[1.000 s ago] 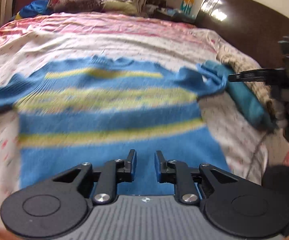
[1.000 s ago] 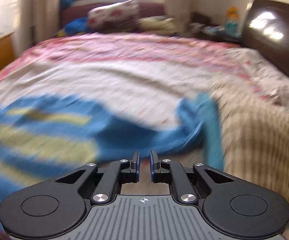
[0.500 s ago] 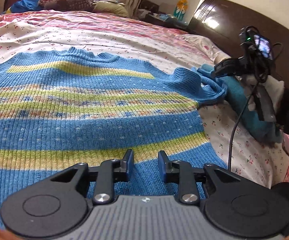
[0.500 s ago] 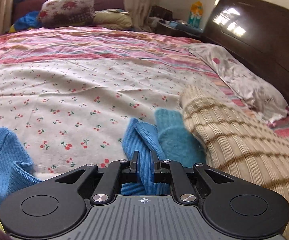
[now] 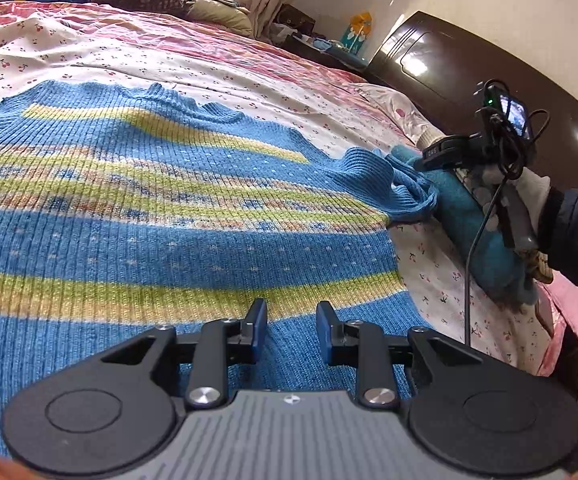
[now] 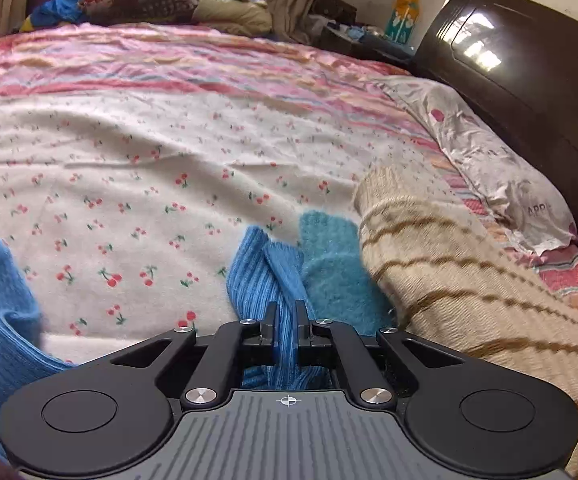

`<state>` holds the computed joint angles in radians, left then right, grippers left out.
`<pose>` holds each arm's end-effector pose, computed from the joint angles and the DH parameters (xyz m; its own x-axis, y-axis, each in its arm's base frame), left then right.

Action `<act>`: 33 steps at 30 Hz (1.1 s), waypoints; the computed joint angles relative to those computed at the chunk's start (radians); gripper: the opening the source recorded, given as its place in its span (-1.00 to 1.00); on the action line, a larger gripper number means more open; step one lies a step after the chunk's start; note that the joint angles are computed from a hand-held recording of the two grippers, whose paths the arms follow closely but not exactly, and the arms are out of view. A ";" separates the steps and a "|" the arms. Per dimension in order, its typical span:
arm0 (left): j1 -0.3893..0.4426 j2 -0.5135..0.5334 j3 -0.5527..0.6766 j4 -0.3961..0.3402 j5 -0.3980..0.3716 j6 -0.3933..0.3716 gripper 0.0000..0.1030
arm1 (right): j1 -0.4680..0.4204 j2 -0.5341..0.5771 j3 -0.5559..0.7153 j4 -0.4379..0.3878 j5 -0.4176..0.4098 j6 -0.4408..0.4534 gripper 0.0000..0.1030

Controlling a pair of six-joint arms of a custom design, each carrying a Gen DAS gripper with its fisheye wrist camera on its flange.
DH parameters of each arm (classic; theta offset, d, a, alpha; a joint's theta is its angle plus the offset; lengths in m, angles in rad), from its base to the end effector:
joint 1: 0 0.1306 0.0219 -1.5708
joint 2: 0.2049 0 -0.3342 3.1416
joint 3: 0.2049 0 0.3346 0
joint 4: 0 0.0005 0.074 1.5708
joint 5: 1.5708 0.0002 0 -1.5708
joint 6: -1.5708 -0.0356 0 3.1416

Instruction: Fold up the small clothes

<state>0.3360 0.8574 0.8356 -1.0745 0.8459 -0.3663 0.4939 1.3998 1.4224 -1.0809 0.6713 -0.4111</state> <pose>0.2338 0.0529 0.3283 -0.7467 -0.0092 -0.6651 0.3981 0.7948 -0.4581 0.3784 0.1780 0.3833 -0.7445 -0.0454 -0.6661 0.2126 0.9296 -0.3010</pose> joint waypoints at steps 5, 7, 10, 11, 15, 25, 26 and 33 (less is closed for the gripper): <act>0.001 0.001 -0.002 0.000 0.002 -0.005 -0.35 | -0.028 0.039 0.053 -0.048 -0.041 0.044 -0.79; -0.001 0.003 0.000 -0.002 0.002 -0.002 -0.34 | -0.047 0.060 0.077 -0.086 -0.060 0.023 -0.79; -0.001 0.009 0.001 -0.002 0.005 -0.001 -0.33 | -0.081 0.090 0.127 -0.153 -0.130 -0.020 -0.80; -0.001 0.010 0.001 -0.003 0.007 -0.002 -0.32 | -0.088 0.102 0.145 -0.171 -0.144 -0.027 -0.80; 0.000 0.012 0.000 -0.003 0.009 -0.002 -0.31 | -0.100 0.134 0.184 -0.203 -0.187 -0.042 -0.80; 0.010 0.007 0.002 -0.005 0.016 0.001 -0.30 | -0.051 0.073 0.153 -0.158 -0.134 -0.095 -0.92; 0.014 0.004 0.002 -0.004 0.016 0.003 -0.29 | -0.044 0.047 0.149 -0.135 -0.150 -0.111 -0.92; 0.069 -0.030 0.006 0.018 0.034 0.025 -0.28 | 0.098 -0.028 0.218 0.008 -0.225 -0.197 -0.93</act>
<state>0.4046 0.8278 0.8420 -1.0569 0.8800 -0.3410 0.5915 1.3721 1.6406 -1.0726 0.4459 -0.6080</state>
